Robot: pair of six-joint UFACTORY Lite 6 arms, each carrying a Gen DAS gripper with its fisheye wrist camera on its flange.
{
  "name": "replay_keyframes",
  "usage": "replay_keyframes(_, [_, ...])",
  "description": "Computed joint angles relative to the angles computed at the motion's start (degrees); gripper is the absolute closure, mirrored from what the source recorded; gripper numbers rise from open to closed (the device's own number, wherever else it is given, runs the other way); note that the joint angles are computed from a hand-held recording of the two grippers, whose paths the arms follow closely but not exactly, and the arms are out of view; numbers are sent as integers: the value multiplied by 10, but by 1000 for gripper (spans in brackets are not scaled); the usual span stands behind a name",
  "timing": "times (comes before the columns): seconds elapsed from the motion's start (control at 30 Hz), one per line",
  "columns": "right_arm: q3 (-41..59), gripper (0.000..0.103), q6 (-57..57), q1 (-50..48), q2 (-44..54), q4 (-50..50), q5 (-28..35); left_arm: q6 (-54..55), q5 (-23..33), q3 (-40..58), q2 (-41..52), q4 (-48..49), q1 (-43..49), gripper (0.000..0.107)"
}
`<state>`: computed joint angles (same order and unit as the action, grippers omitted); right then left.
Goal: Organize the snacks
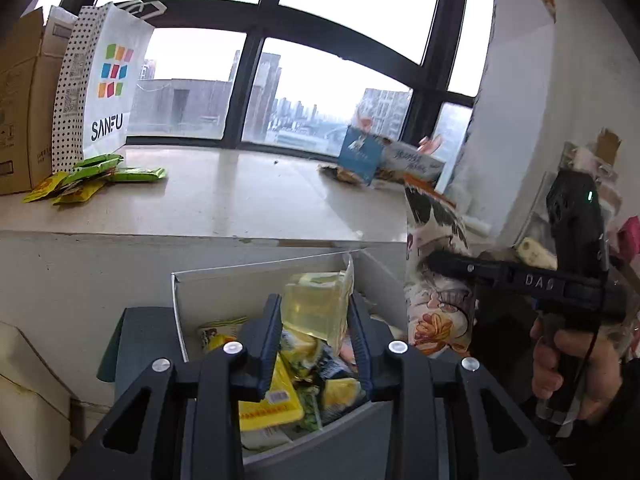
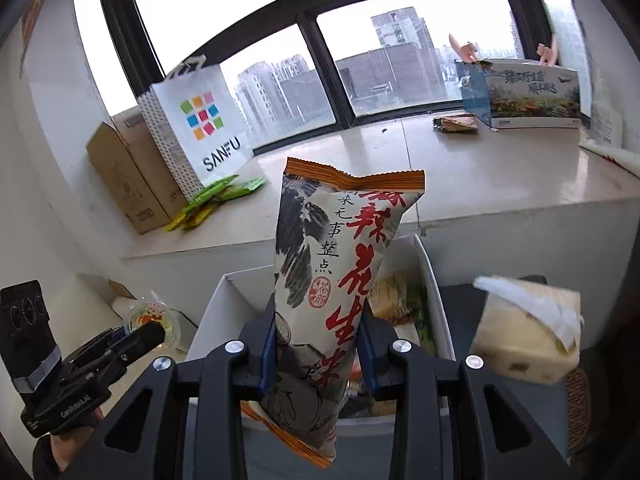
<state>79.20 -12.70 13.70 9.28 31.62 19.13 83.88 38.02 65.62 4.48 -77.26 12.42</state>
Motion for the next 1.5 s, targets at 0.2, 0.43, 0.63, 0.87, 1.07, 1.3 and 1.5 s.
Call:
replay_keyframes(0.2, [169,66,157,14,145,-182,39,-76,-105,82,100,77,-51,69])
replay_keyframes(0.43, [179,0,50,-3,166,-72,9,-159,-110,125,159,121,-36,4])
replay_keyframes(0.63, [113,0,210,27,109,-258,-37,-108,-119,65,94,112,-46,4])
replay_keyframes(0.87, [-32,0,600,65,-53,-678,-73,-107,-158,-49,-63,100,-36,4])
replay_keyframes(1.07, [-163,0,918,170,-237,-1029,55,-111,-196,-190,-278,99,-10,4])
replay_keyframes(1.3, [-304,0,867,301,-451,-935,148,-153,52,-274,-439,188,160,4])
replay_keyframes(1.5, [-401,0,985,575,-606,-967,391,-66,275,-343,-578,173,364,4])
